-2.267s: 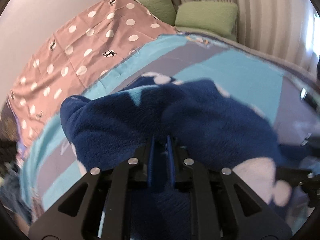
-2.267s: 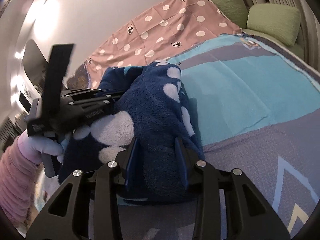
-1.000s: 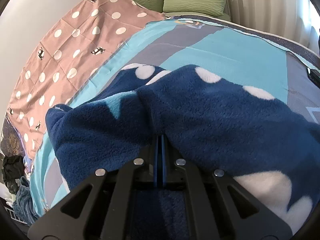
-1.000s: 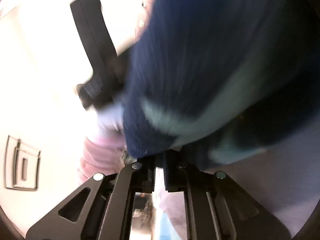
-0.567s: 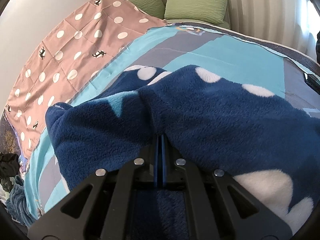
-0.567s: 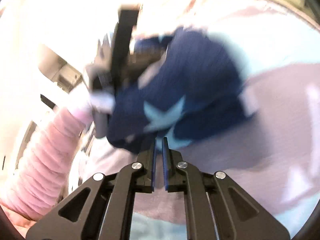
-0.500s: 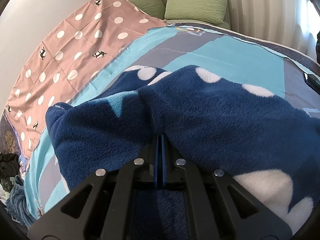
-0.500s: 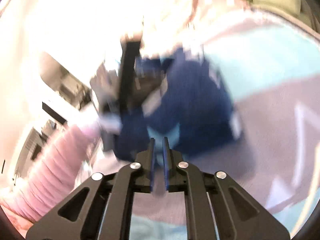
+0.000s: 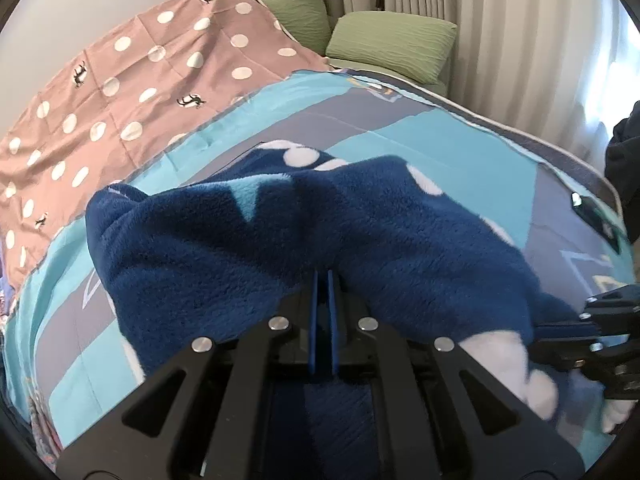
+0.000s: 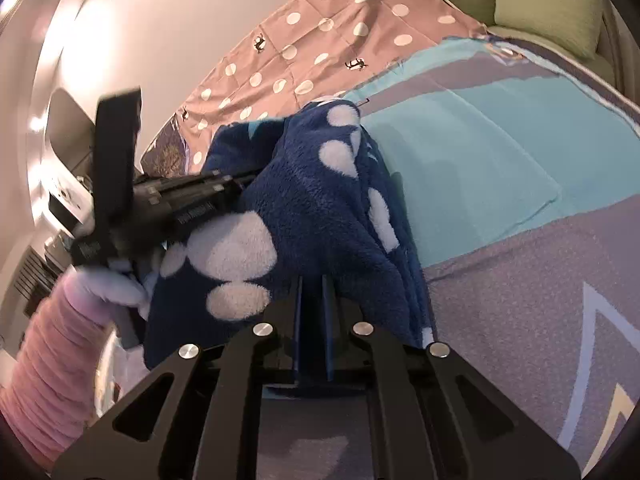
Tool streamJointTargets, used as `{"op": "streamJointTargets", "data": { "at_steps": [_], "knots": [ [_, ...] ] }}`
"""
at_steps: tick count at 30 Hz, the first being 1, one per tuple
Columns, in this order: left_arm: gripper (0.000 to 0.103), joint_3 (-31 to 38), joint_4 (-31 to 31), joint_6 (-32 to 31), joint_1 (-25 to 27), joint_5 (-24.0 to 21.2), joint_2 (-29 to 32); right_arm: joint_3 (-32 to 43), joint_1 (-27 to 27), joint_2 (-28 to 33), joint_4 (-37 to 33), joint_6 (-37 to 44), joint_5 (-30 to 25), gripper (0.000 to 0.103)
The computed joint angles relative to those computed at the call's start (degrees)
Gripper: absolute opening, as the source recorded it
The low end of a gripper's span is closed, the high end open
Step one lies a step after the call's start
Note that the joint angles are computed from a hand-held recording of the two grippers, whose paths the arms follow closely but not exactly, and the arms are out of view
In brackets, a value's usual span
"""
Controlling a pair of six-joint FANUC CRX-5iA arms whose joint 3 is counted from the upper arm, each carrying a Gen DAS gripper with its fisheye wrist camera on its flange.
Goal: Fold small clothes
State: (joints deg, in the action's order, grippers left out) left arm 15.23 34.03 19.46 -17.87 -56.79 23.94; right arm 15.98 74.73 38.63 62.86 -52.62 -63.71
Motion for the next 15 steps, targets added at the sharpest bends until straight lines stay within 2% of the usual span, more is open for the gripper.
{"op": "streamJointTargets", "data": {
  "at_steps": [1, 2, 3, 5, 7, 8, 9, 10, 11, 13, 15],
  "knots": [
    [0.013, 1.42, 0.37, 0.8, 0.27, -1.22, 0.45, -2.08, 0.67, -1.03, 0.4, -1.46, -0.1, 0.007],
    [0.034, 1.02, 1.41, 0.66, 0.43, 0.01, 0.0, -3.06, 1.21, -1.59, 0.72, -2.42, -0.24, 0.007],
    [0.051, -0.03, 2.99, -0.11, 0.48, 2.67, -0.74, -2.68, 2.18, -1.48, 0.53, -2.72, -1.07, 0.007],
    [0.052, 1.16, 3.68, 0.84, 0.56, 4.59, -0.28, -2.86, 1.68, -1.5, 0.93, -2.64, -0.52, 0.007],
    [0.051, 5.6, 2.09, 5.31, 0.75, 3.05, 2.3, -1.97, 1.75, -1.19, 1.23, -2.1, -0.85, 0.007],
    [0.05, 7.96, 0.18, 7.83, 0.68, 2.41, 3.75, -2.08, 1.71, -1.16, 1.66, -2.49, -0.67, 0.007],
    [0.042, 10.79, -2.93, 10.55, 0.49, 1.48, 5.58, -2.78, 1.58, -1.44, 2.24, -3.22, -0.25, 0.007],
    [0.039, 13.02, -7.23, 12.71, -0.03, 1.29, 7.36, -3.34, 1.49, -1.63, 3.04, -4.05, 0.13, 0.007],
    [0.039, 12.85, -10.45, 12.36, -0.61, 2.83, 8.16, -3.64, 1.31, -1.74, 3.81, -4.44, 0.51, 0.007],
    [0.037, 8.5, -9.02, 11.08, -1.0, 8.03, 7.08, -1.37, 1.41, -0.75, 2.05, -1.8, -0.95, 0.007],
    [0.037, 8.59, -10.63, 12.6, -1.4, 8.38, 6.66, 0.37, 1.58, 0.07, 0.79, 0.78, -2.24, 0.007]
  ]
}}
